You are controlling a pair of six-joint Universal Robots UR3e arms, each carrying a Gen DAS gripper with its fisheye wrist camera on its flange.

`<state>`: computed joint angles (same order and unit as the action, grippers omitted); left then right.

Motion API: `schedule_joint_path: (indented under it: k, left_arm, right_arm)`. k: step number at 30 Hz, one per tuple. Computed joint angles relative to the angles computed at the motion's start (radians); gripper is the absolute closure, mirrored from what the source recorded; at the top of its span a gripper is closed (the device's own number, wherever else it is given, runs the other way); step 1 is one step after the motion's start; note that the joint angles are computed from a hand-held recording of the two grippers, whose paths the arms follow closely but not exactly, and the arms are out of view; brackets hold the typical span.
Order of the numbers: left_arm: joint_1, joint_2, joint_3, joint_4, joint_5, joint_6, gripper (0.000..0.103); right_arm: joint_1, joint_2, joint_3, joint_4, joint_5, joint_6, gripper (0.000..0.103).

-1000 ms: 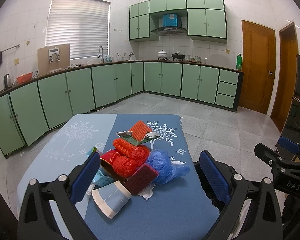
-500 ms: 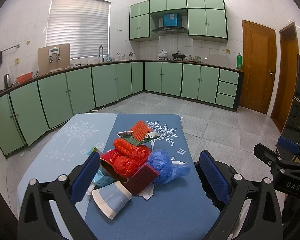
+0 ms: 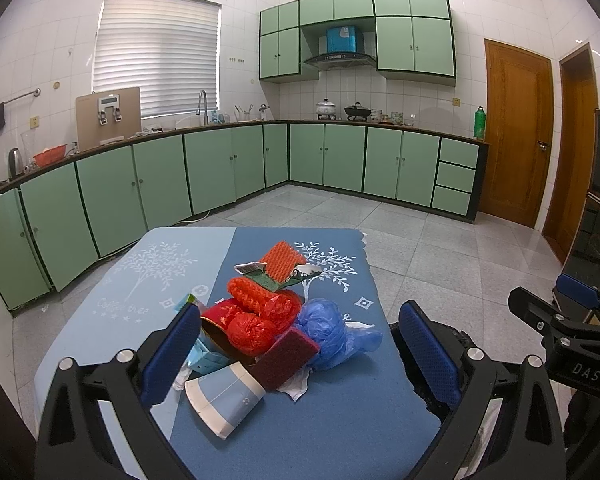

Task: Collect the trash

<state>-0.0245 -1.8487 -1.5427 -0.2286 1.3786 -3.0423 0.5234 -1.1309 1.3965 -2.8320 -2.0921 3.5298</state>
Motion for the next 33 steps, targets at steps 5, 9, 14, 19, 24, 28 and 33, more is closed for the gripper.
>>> schedule_joint_path:
  k: [5,9,14,19,24,28,33]
  left_arm:
    - [0.002,0.002,-0.003,0.001,-0.002,0.001,0.006]
    - [0.004,0.002,-0.004,0.001,-0.004,0.002,0.006]
    - [0.01,-0.002,-0.004,0.002,-0.009,0.002,0.006]
    - [0.016,-0.014,-0.001,0.0,-0.011,0.0,0.006]
    - [0.028,-0.038,0.001,0.022,0.007,0.001,0.006]
    - [0.071,-0.064,-0.003,0.046,0.012,0.006,0.006]
    - [0.142,-0.09,-0.025,0.076,-0.008,0.004,0.006]
  right_arm:
    - [0.0,0.008,-0.009,0.005,0.0,0.004,0.005]
    - [-0.002,0.009,-0.007,0.002,0.002,0.003,0.005]
    - [-0.003,0.008,-0.006,0.002,0.003,0.004,0.005]
    - [-0.005,0.015,-0.009,-0.002,0.008,0.005,0.005]
    - [-0.012,0.039,-0.022,-0.012,0.02,0.001,0.005]
    - [-0.022,0.101,-0.084,0.001,0.051,0.003,0.005]
    - [-0.029,0.21,-0.205,0.024,0.1,-0.009,0.005]
